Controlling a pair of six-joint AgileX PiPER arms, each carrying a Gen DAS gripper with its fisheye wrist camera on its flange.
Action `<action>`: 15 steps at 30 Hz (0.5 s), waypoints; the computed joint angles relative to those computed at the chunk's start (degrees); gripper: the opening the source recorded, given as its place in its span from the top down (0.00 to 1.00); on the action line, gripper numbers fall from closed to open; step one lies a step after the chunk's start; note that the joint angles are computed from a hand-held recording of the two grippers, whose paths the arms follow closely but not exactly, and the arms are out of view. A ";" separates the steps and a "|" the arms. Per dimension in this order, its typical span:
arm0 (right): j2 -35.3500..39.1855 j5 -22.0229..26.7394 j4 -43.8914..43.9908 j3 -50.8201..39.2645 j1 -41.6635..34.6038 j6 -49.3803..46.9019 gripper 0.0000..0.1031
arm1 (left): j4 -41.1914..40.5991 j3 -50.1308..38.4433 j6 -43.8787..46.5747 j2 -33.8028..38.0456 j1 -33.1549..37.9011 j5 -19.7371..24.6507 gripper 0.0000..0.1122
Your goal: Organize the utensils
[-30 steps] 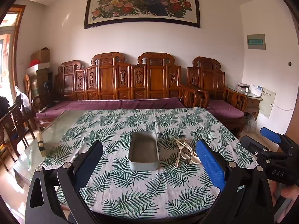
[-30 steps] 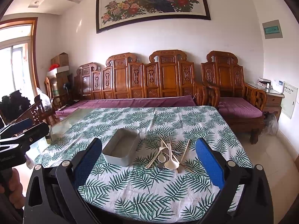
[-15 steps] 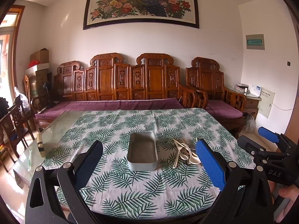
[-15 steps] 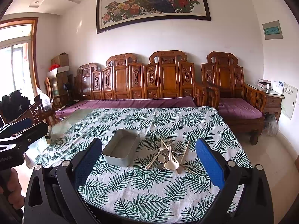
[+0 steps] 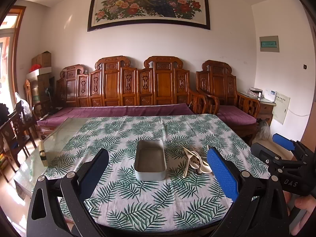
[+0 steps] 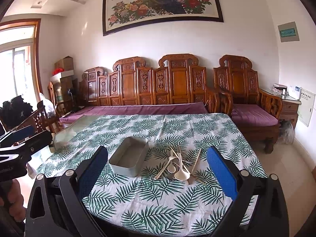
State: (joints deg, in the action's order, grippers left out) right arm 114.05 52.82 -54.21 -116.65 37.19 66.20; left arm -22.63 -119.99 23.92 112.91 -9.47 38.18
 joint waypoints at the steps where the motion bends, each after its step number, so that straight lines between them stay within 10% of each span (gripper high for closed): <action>1: 0.09 -0.07 0.18 -0.06 -0.05 -0.13 0.03 | -0.20 0.20 0.21 -0.06 0.05 -0.12 0.14; 15: 0.52 -3.44 1.98 3.32 -2.80 0.18 0.02 | 2.05 -8.10 -1.57 6.26 0.13 5.41 0.14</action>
State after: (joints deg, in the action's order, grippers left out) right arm 114.56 49.38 -52.23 -113.33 34.40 66.38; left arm -20.57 -128.09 22.35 119.18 -9.34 43.59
